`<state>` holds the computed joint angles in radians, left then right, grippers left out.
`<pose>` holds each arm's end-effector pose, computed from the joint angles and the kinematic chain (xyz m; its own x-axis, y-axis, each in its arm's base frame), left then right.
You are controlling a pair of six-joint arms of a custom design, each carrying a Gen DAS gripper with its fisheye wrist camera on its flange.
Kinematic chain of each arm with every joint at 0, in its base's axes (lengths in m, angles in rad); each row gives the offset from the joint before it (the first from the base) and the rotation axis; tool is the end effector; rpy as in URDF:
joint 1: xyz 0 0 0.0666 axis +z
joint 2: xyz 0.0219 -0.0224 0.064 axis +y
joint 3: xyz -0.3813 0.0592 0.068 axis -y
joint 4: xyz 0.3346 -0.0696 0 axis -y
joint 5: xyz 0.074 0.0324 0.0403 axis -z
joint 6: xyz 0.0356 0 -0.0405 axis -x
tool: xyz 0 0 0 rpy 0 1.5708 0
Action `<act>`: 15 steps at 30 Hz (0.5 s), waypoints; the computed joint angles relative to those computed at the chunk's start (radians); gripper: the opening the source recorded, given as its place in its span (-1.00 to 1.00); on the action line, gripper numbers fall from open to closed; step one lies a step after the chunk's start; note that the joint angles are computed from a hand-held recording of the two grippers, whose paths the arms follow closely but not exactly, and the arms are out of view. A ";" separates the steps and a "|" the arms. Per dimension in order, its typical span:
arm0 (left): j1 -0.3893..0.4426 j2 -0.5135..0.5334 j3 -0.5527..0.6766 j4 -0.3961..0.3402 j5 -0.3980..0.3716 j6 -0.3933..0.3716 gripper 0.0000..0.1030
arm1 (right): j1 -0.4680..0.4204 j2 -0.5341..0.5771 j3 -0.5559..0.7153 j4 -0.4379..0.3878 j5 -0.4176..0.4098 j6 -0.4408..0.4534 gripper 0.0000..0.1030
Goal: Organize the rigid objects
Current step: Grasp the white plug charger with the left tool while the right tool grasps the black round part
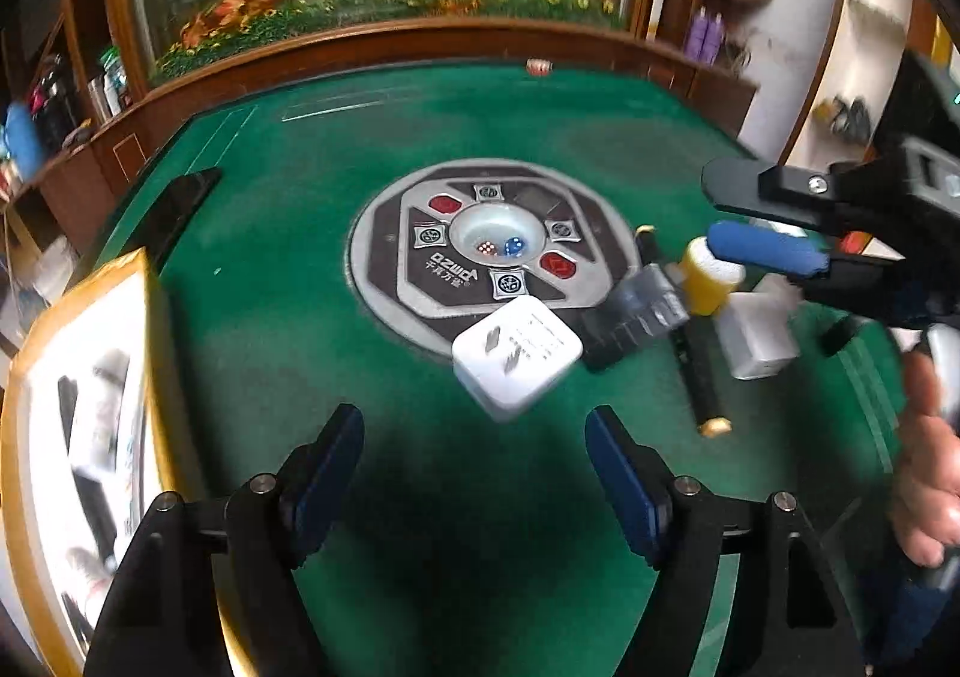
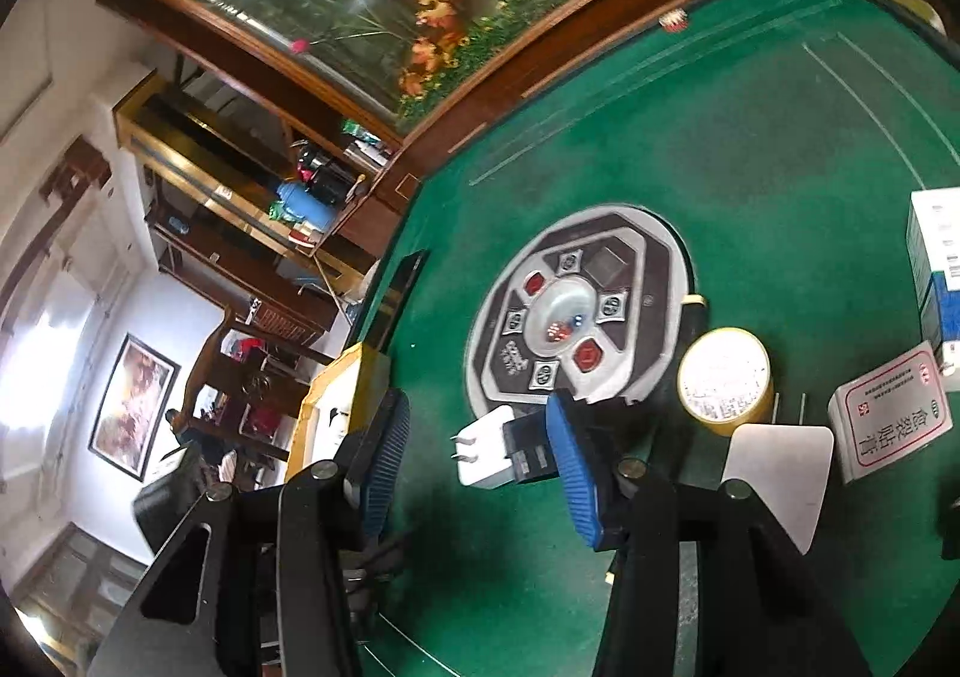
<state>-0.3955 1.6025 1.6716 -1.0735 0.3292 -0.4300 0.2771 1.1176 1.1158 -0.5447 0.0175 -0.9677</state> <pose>0.4507 -0.2011 0.4417 -0.4891 0.6317 -0.6015 0.8015 0.5975 -0.0243 0.3314 0.0932 0.4455 -0.4970 0.7148 -0.4921 0.2647 0.6649 0.6985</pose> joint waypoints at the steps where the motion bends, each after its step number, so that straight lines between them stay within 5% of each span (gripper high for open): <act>1: -0.018 0.015 0.011 0.011 -0.034 0.001 0.55 | -0.006 -0.004 -0.006 -0.007 -0.003 0.004 -0.09; 8: -0.101 0.064 0.021 0.051 -0.161 -0.039 0.55 | -0.038 0.014 -0.020 0.004 -0.026 -0.027 -0.09; 10: -0.093 0.076 0.032 0.021 -0.112 -0.016 0.19 | -0.036 0.018 -0.015 -0.004 -0.025 -0.010 -0.09; 15: -0.057 0.032 -0.017 0.017 -0.093 0.039 0.18 | -0.041 0.042 -0.006 -0.018 -0.002 0.018 -0.09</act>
<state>-0.4525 1.6341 1.6549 -1.0567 0.2357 -0.3913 0.2365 1.1600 1.1097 -0.5630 0.0153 -0.9502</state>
